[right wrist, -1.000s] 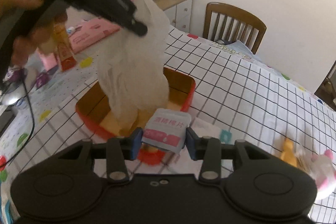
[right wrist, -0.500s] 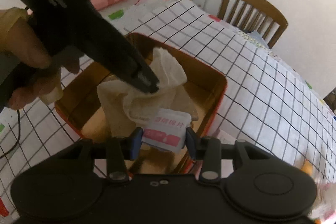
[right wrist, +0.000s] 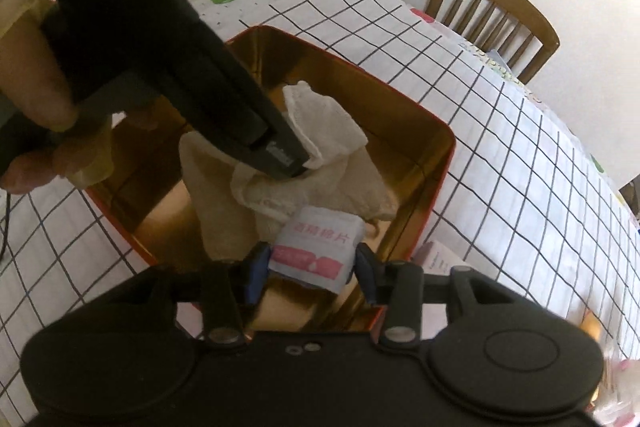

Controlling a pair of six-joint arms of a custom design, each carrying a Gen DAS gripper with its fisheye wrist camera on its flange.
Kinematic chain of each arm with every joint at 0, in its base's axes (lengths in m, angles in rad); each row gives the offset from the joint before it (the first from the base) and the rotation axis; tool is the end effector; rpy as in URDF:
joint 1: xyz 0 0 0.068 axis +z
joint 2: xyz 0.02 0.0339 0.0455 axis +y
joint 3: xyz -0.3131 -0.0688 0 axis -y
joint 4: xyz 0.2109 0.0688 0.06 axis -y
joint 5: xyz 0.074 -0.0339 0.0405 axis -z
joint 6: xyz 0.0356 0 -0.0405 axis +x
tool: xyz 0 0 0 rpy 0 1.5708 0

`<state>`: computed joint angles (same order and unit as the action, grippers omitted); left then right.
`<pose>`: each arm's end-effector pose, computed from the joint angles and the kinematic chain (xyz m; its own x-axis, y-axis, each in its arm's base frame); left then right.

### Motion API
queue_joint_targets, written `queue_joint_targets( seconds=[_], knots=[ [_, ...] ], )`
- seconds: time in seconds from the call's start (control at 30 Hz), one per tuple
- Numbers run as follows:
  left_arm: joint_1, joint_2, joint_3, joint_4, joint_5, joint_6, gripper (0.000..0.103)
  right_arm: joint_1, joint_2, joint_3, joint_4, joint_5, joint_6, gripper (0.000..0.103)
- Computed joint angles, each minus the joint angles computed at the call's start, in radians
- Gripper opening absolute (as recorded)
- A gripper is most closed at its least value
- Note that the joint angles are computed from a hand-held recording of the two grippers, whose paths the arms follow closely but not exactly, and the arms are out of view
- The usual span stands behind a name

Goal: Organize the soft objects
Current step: 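Lower the white cloth into the red tin and open the left gripper, then move the left gripper back to the second white cloth on the table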

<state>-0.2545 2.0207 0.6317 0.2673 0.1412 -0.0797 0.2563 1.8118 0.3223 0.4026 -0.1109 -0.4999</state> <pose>0.2898 -0.0806 0.1005 -0.8936 0.1510 -0.4227 0.2380 0.9578 -0.1609 0.2143 0.0602 0.1154 -0.6069 -0.6515 -0.4553 -0.6753 0.7247 -0.1370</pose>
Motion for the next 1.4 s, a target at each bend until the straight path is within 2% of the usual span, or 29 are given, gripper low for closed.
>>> queue_joint_targets(
  seconds=[0.03,0.1,0.23,0.3,0.33,0.4,0.5,0.63,0.93,1.07,1.23,1.4],
  knots=[
    [0.001,-0.002,0.000,-0.002,-0.004,0.003,0.007,-0.004,-0.004,-0.003,0.003,-0.005,-0.003,0.053],
    [0.003,-0.009,-0.002,-0.009,-0.008,0.003,0.008,-0.025,-0.018,-0.006,-0.006,-0.029,-0.012,0.064],
    [0.009,-0.040,-0.022,-0.010,-0.003,0.015,0.014,-0.064,-0.051,-0.002,-0.043,-0.091,-0.020,0.073],
    [0.012,-0.057,-0.033,-0.009,0.000,0.017,0.031,-0.093,-0.086,-0.007,-0.062,-0.133,-0.015,0.080],
    [0.017,-0.068,-0.041,-0.006,0.008,0.020,0.044,-0.103,-0.101,-0.009,-0.074,-0.150,-0.011,0.082],
    [0.024,-0.090,-0.061,0.007,0.016,0.024,0.061,-0.124,-0.141,-0.020,-0.084,-0.172,-0.010,0.083],
    [0.032,-0.131,-0.091,0.021,0.032,0.029,0.065,-0.153,-0.192,-0.027,-0.102,-0.199,-0.010,0.087],
    [0.025,-0.214,-0.131,0.023,0.031,0.052,0.082,-0.211,-0.264,-0.024,-0.158,-0.244,-0.007,0.093],
    [-0.028,-0.438,-0.207,-0.012,0.010,0.035,0.083,-0.407,-0.459,-0.007,-0.375,-0.373,-0.094,0.095],
    [-0.082,-0.520,-0.206,-0.075,0.007,0.006,0.083,-0.535,-0.545,0.011,-0.497,-0.455,-0.156,0.097],
    [-0.201,-0.612,-0.207,-0.097,-0.042,-0.053,0.083,-0.780,-0.601,0.063,-0.713,-0.599,-0.351,0.100],
    [-0.337,-0.639,-0.181,-0.091,-0.104,-0.136,0.088,-1.090,-0.555,0.153,-0.979,-0.715,-0.655,0.102]
  ],
)
